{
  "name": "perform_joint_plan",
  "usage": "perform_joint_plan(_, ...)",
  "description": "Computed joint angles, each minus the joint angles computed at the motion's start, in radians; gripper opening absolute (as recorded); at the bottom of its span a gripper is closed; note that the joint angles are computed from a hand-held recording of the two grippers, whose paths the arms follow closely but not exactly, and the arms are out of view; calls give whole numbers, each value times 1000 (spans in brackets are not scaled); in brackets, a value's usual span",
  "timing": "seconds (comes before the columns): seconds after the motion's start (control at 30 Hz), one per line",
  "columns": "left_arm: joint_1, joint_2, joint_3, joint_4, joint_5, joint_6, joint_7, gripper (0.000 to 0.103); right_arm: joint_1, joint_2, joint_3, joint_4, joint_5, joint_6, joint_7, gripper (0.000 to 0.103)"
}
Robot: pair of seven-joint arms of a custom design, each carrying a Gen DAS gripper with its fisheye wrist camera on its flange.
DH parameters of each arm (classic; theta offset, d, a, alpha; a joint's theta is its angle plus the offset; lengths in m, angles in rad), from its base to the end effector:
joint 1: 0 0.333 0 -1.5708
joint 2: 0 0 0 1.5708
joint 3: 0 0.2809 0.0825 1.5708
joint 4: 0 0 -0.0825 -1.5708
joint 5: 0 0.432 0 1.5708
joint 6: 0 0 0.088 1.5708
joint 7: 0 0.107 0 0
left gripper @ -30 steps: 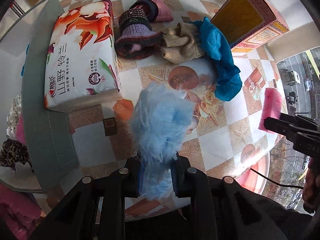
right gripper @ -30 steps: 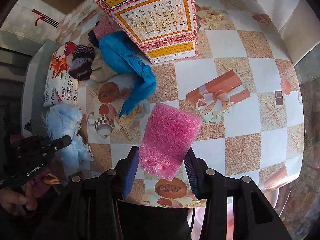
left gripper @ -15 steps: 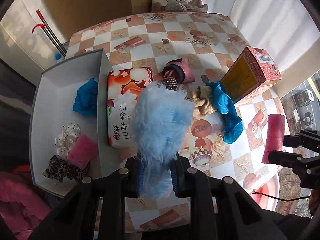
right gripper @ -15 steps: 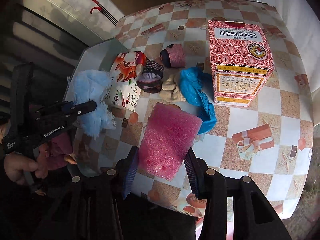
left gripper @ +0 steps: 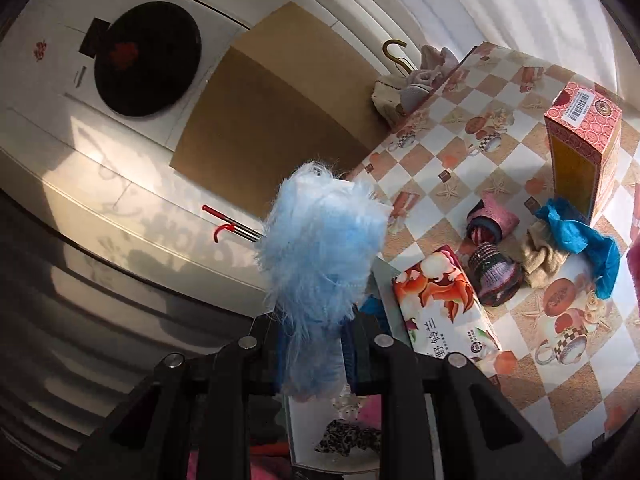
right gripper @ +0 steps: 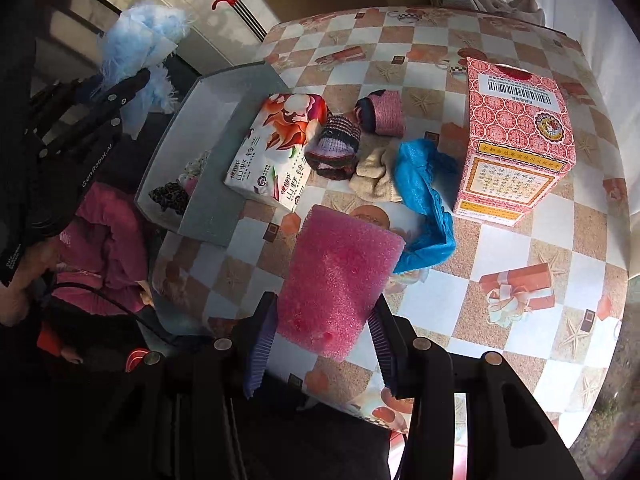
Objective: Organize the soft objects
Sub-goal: 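Lift the light-blue cloth and pink roller and swing them toward the white box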
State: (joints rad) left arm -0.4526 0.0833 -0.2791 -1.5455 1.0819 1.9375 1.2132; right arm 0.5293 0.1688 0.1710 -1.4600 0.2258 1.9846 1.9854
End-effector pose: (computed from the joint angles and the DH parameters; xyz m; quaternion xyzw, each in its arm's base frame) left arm 0.5356 -0.3900 0.6250 -0.3928 0.7641 -0.0125 0.5116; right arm 0.5196 0.4446 0.5873 -0.7635 0.6088 0.0802 0.2001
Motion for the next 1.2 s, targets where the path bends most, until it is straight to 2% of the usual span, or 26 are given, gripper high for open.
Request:
perform_joint_plan(0.07,-2,-12,8,-42,153,15,-19,25,3,15,0,22,-9,-8,-1,47)
perform_joint_plan(0.23,17,-38,12,-93,315,28,-59,25,11,36,-2,56,-27,-9,-4,47)
perform_joint_plan(0.3,27,-51,9,-111,360,31,-77,25,12,40,-3,60,-28,-6,-5,47)
perform_joint_plan(0.37,37,-49,5,-101,330,20,-67,25,11,44,-4,65,-27,-8,-4,47)
perform_joint_plan(0.5,45,-50,-3,-82,198,11,-39,25,12,51,-5,78,-28,-16,-11,47)
perform_joint_plan(0.57,46,-47,-8,-63,90,13,-25,25,13,53,-5,81,-31,-19,-11,47)
perform_joint_plan(0.73,60,-7,-8,32,-388,-20,58,25,21,59,-12,87,-72,-53,15,47)
perform_joint_plan(0.87,68,25,-9,71,-642,-35,133,25,23,34,-18,56,-109,-73,47,47)
perform_joint_plan(1.0,90,92,-5,149,-895,-68,130,25,13,-26,-24,-12,-145,-86,105,47)
perform_joint_plan(1.07,95,127,-5,192,-964,-83,119,25,3,-69,-27,-57,-171,-84,151,47)
perform_joint_plan(1.2,83,198,-4,288,-997,-116,112,25,-30,-147,-31,-130,-232,-80,247,47)
